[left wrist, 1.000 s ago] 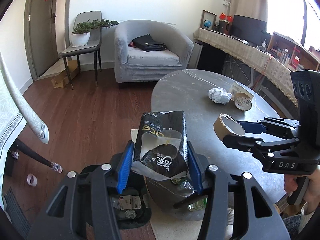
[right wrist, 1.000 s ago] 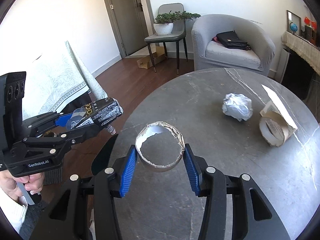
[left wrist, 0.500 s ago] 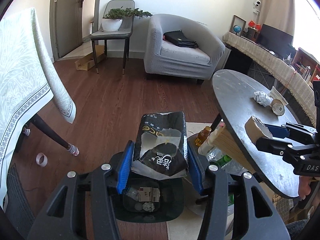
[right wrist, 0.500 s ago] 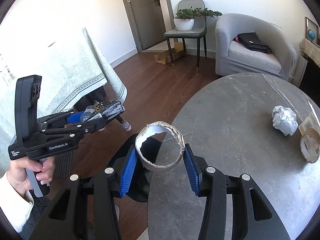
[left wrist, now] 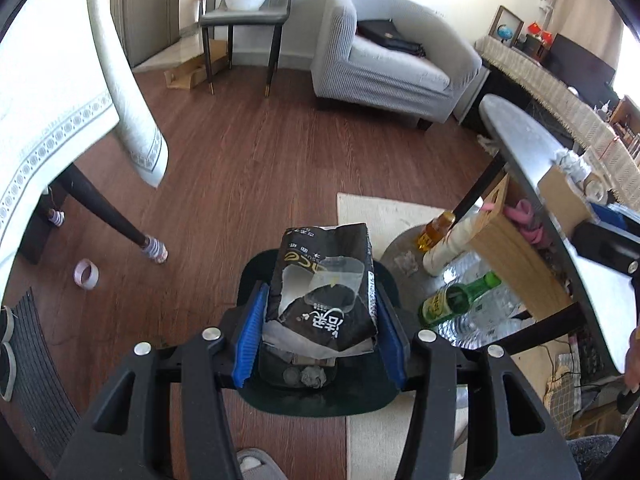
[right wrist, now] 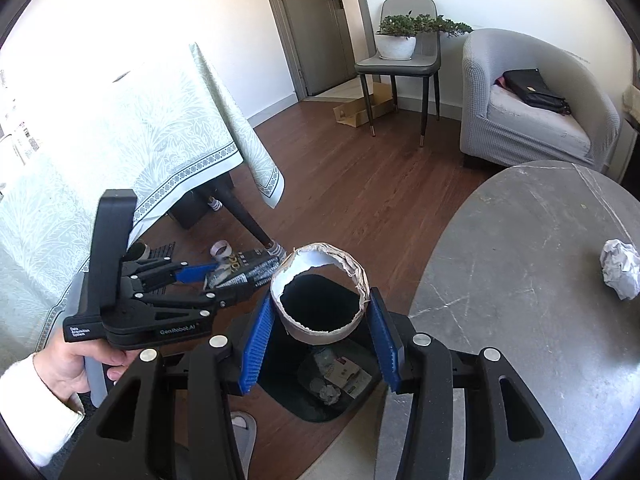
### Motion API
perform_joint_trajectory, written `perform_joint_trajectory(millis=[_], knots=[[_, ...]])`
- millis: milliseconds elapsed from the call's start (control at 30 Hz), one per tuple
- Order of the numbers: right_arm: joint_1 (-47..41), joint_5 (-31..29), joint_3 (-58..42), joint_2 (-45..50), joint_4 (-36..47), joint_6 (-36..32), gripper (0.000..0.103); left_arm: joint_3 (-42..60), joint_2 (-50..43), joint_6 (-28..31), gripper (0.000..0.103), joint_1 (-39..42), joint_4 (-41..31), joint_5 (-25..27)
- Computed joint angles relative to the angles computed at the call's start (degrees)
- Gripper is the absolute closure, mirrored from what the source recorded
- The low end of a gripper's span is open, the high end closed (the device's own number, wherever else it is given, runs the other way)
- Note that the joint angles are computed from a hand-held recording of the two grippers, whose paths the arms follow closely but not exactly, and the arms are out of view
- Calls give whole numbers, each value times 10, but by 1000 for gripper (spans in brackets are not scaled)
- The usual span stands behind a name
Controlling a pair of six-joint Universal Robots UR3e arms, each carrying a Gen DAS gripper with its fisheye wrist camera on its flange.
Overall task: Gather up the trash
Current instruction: 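Release the black bag over the green bin from the left tool while right tool carries tape core, then carry the tape core over the green bin and open the right tool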
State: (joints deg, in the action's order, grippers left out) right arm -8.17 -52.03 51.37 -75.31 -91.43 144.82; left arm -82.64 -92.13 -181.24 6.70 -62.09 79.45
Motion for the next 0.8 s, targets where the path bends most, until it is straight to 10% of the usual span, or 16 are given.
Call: perform_joint_trajectory(millis=[800], knots=[[124,-86,-89,117,-35,61,55,-65,16,49,46,31,-10,-5]])
